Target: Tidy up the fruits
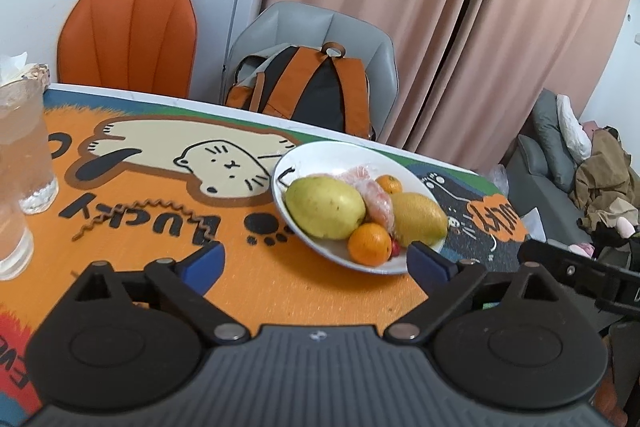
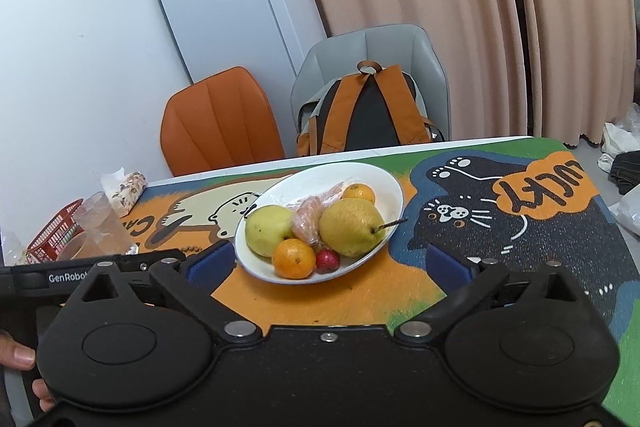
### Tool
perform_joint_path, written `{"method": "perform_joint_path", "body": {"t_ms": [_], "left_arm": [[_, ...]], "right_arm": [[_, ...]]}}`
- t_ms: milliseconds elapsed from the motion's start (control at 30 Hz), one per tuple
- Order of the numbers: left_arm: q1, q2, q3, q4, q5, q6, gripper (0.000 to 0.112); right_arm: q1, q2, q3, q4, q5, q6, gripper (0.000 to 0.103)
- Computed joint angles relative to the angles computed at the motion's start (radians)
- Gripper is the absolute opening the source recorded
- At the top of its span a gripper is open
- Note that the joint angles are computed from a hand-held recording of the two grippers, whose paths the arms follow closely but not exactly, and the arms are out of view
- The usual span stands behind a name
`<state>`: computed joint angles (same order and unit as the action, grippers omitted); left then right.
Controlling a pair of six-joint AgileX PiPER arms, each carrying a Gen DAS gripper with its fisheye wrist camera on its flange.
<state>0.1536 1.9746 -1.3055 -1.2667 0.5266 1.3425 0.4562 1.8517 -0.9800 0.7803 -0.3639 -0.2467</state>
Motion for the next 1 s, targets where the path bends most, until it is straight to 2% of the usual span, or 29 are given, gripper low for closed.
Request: {"method": "perform_joint_path", "body": {"t_ms": [567,1000], "left_arm": [[0.086,-0.118,0.200,-0.111,0.046,0.199,0.099],[0.195,-0.221,0.325,-0.138,0.127,0.294,0.100]], "right_arm": [[0.122,-0.081,0.136,0.110,-0.112,-0.037,0.103],[0.269,-0.164,0.197,0.345,-0.197,-0.217,0.103]]}}
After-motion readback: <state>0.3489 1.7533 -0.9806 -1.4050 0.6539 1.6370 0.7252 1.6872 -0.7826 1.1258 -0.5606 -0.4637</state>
